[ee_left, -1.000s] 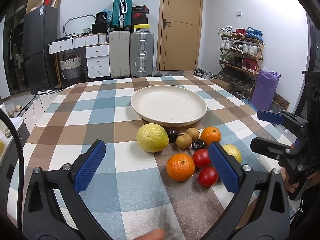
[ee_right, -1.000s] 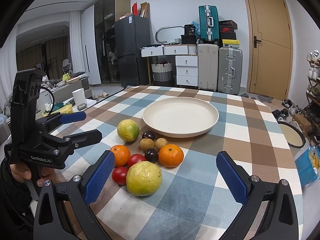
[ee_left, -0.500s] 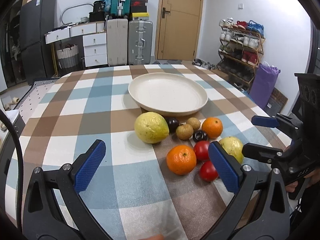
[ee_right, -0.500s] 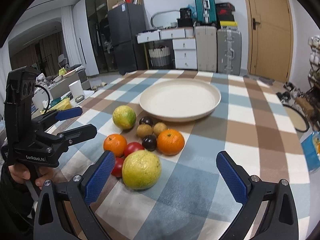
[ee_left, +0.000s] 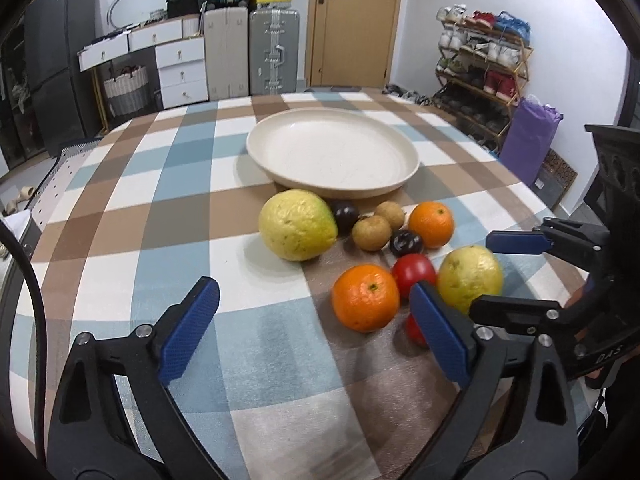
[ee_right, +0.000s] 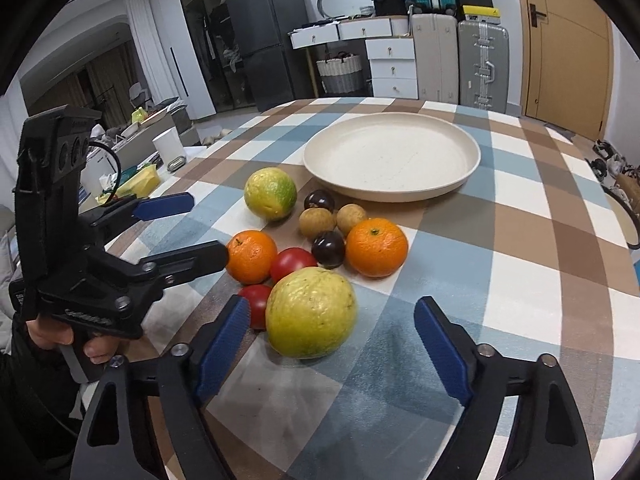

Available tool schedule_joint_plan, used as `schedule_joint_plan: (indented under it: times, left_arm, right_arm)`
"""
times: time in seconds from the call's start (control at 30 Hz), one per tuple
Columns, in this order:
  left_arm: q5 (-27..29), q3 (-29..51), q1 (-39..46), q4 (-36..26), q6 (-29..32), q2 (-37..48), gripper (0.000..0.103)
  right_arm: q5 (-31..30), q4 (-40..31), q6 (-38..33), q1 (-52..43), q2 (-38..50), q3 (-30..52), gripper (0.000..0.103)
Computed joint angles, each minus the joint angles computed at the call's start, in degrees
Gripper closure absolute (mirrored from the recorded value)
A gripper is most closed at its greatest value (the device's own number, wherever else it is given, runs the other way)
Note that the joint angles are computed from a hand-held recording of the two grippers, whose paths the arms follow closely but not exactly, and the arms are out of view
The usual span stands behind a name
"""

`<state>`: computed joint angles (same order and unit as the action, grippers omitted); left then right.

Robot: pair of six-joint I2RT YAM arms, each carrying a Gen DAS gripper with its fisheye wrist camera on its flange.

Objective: Organize fruits
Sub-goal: 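Grasp the large yellow pomelo with the right gripper while the left gripper grasps an orange, then place the pomelo on the plate with the right gripper while the left places the orange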

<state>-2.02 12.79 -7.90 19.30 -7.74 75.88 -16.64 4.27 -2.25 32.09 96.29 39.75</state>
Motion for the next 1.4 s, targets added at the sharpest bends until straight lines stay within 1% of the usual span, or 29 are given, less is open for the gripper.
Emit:
schedule_joint_plan:
  times: [0.1,0.17,0.23,0.3,0.37,0.47,0.6,0.67,0.7,0.73,0.77,0.8,0.9,1.07,1.2,1.4]
  left_arm:
    - [4.5,1.1,3.0,0.2,0.3,2.7,0.014]
    - [6.0,1.9,3.9,0.2,0.6,4.6,0.015]
    - [6.8,2.6,4.0,0.0,0.9,5.9,0.019]
    - [7.6,3.1,4.0,-0.1,1.1,6.9,0.02]
    - [7.8,3.6,3.5,-0.4,1.3,7.8,0.022]
    - [8.5,4.2,3.1,-0.7,1.3,8.5,0.028]
    - [9.2,4.7,2.0,-1.3,1.7,8.8,0.042]
    - [10.2,4.9,2.0,-1.3,2.0,8.9,0.047]
    - [11.2,5.0,2.2,-1.3,2.4,9.1,0.053]
    - [12.4,4.9,2.3,-1.4,2.5,8.8,0.061]
    - [13.6,5.0,2.6,-1.5,2.8,8.9,0.065]
    - [13.5,5.0,2.3,-1.5,3.0,8.9,0.066]
    - [12.8,4.3,1.6,-1.4,2.9,7.8,0.067]
    - [13.3,3.4,1.9,-1.1,2.4,6.0,0.067]
    - [14.0,1.9,3.0,-1.0,2.3,2.0,0.067]
    - [13.0,2.0,4.5,-2.1,1.8,-3.5,0.067]
  right_arm:
    - [-0.7,-0.9,-0.1,0.1,0.4,0.5,0.024]
    - [-1.1,-1.1,-0.4,-0.1,1.0,0.9,0.026]
    - [-1.3,-1.7,-0.4,-0.2,1.5,1.4,0.029]
    - [-1.3,-1.8,-0.2,-0.2,2.0,1.6,0.029]
    - [-1.5,-2.0,0.0,-0.1,2.6,1.9,0.033]
    - [-1.8,-2.0,0.1,-0.1,3.2,2.1,0.035]
    - [-2.2,-2.2,0.1,0.1,3.1,2.1,0.037]
    - [-3.2,-2.4,0.3,-0.3,3.3,2.4,0.04]
    - [-3.5,-2.3,0.4,-0.3,3.1,2.3,0.043]
    - [-3.6,-2.3,0.3,-0.4,3.1,2.3,0.047]
    - [-3.7,-2.2,0.3,-0.4,2.9,2.3,0.05]
    - [-3.6,-2.2,0.4,-0.4,2.8,2.3,0.051]
    - [-4.0,-1.8,0.3,-0.5,2.8,2.1,0.052]
    - [-3.4,-0.6,0.0,-0.6,1.7,1.0,0.052]
    - [-3.4,0.2,-0.1,-1.4,0.2,0.4,0.052]
    - [-2.8,2.7,0.6,-3.3,-2.2,0.2,0.052]
